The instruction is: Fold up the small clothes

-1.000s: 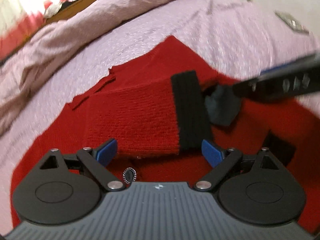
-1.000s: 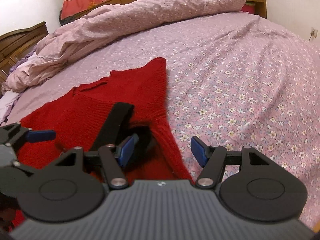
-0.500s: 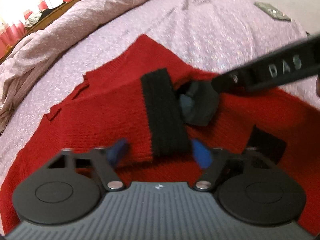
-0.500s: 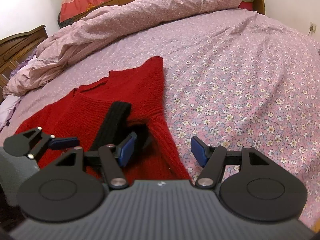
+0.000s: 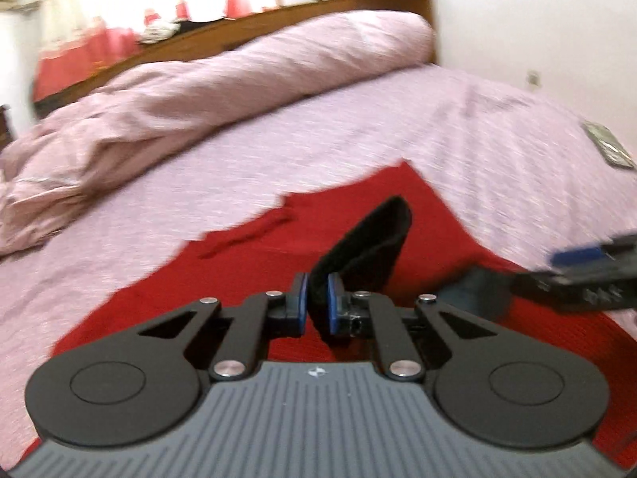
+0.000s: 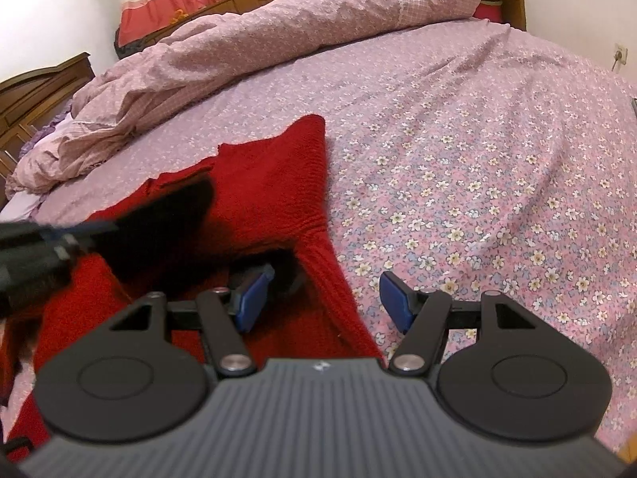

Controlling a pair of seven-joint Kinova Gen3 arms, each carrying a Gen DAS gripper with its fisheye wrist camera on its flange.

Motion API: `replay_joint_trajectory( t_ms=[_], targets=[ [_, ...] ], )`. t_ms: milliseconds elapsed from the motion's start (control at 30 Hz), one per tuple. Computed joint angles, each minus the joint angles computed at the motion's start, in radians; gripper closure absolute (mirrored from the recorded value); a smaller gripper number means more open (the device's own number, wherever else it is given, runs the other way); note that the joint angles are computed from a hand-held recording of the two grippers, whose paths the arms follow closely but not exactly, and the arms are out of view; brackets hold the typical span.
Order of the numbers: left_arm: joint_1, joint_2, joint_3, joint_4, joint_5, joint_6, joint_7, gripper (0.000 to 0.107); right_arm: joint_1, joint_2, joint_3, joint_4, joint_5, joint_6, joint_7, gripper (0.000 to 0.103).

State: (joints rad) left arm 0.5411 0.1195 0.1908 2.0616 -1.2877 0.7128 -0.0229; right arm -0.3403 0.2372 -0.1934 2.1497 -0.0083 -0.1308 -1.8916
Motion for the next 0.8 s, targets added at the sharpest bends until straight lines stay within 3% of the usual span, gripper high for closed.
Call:
replay_joint_trajectory(
  t_ms=[600,800],
  targets=[
    [-0.168,-0.033,-0.055,0.094,0.103,0.217,0.111,0.094,-0.065,0.002,0.025,-0.026,-0.022,0.033,0.043,0.038],
    [-0.245,-0.110,-0.072,0.137,0.158,0.110,0.047,0.091,-0.147,0.002,0.098,-0.044,-0.051,0.063,0.087,0.038]
  ],
)
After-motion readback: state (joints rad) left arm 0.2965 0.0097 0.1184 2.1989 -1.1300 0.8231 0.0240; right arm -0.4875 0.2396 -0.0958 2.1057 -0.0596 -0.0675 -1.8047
